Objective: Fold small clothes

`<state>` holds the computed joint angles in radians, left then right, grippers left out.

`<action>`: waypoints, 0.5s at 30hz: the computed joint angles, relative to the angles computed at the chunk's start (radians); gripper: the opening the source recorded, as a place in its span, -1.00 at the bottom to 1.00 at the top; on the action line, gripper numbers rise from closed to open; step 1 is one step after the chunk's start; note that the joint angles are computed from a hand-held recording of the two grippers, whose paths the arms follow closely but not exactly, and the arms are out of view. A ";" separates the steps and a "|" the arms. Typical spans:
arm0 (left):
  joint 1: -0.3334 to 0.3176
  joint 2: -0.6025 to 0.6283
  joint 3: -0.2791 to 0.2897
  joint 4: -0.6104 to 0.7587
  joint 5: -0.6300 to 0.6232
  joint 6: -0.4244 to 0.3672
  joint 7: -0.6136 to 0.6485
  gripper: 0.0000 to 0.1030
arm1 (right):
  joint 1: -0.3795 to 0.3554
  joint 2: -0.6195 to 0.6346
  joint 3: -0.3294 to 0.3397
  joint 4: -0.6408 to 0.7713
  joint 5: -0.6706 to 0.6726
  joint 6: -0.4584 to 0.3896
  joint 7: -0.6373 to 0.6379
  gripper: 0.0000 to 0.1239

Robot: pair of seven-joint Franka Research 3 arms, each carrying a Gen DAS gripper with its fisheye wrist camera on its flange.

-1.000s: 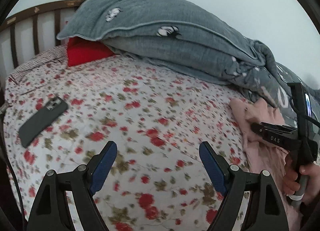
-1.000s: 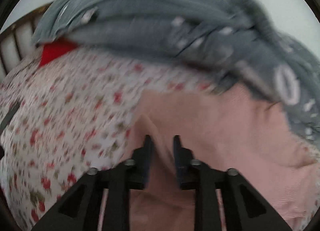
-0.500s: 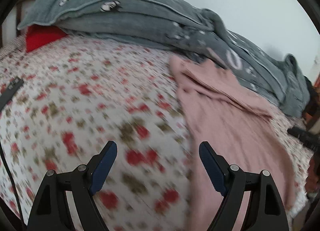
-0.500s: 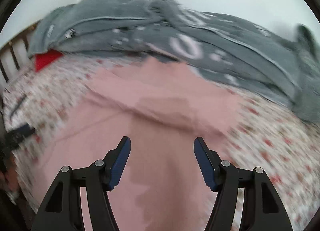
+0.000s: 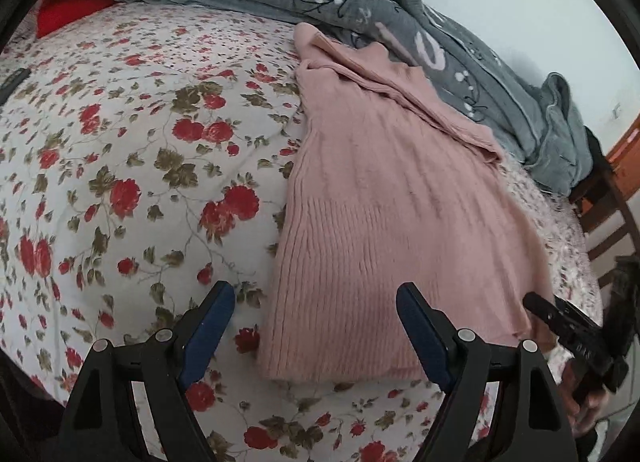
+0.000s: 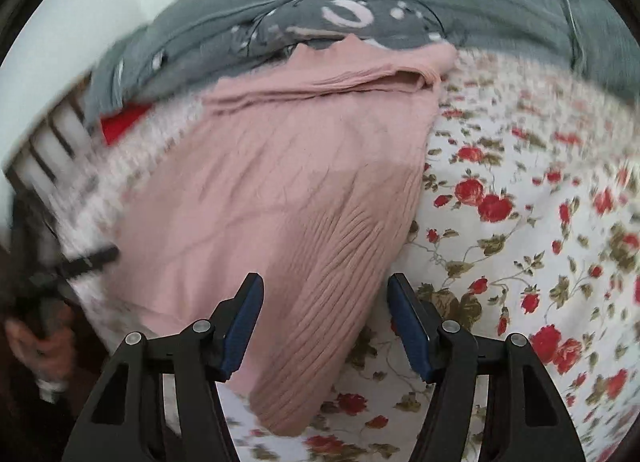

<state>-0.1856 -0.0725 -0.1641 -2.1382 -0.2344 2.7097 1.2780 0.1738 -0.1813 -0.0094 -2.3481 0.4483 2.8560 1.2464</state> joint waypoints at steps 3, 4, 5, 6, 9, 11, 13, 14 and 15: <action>0.005 -0.002 -0.009 0.008 0.069 -0.025 -0.062 -0.16 | 0.029 -0.015 -0.027 -0.010 0.057 -0.011 -0.063 -0.84; 0.003 -0.004 -0.006 0.011 0.056 -0.036 -0.053 -0.54 | 0.038 -0.018 -0.036 -0.017 0.096 0.000 -0.091 -0.86; -0.002 -0.003 -0.001 0.015 0.021 -0.044 -0.022 -0.75 | 0.044 -0.020 -0.045 -0.021 0.129 0.001 -0.117 -0.87; -0.007 -0.006 0.005 0.015 -0.029 -0.045 0.019 -0.81 | 0.048 -0.034 -0.059 -0.029 0.172 -0.011 -0.142 -0.87; -0.016 -0.048 0.015 -0.018 -0.103 -0.025 0.065 -0.83 | 0.066 -0.078 -0.098 -0.045 0.313 -0.039 -0.237 -0.88; -0.023 -0.075 0.018 -0.037 -0.116 -0.021 0.077 -0.83 | 0.052 -0.114 -0.098 -0.068 0.336 -0.053 -0.254 -0.89; -0.033 -0.104 0.022 -0.057 -0.119 -0.028 0.079 -0.83 | 0.044 -0.141 -0.101 -0.083 0.348 -0.076 -0.265 -0.89; -0.043 -0.124 0.026 -0.075 -0.131 -0.027 0.088 -0.83 | 0.037 -0.155 -0.096 -0.095 0.345 -0.080 -0.264 -0.89; -0.052 -0.149 0.031 -0.100 -0.139 -0.025 0.095 -0.83 | 0.032 -0.176 -0.092 -0.112 0.341 -0.080 -0.261 -0.89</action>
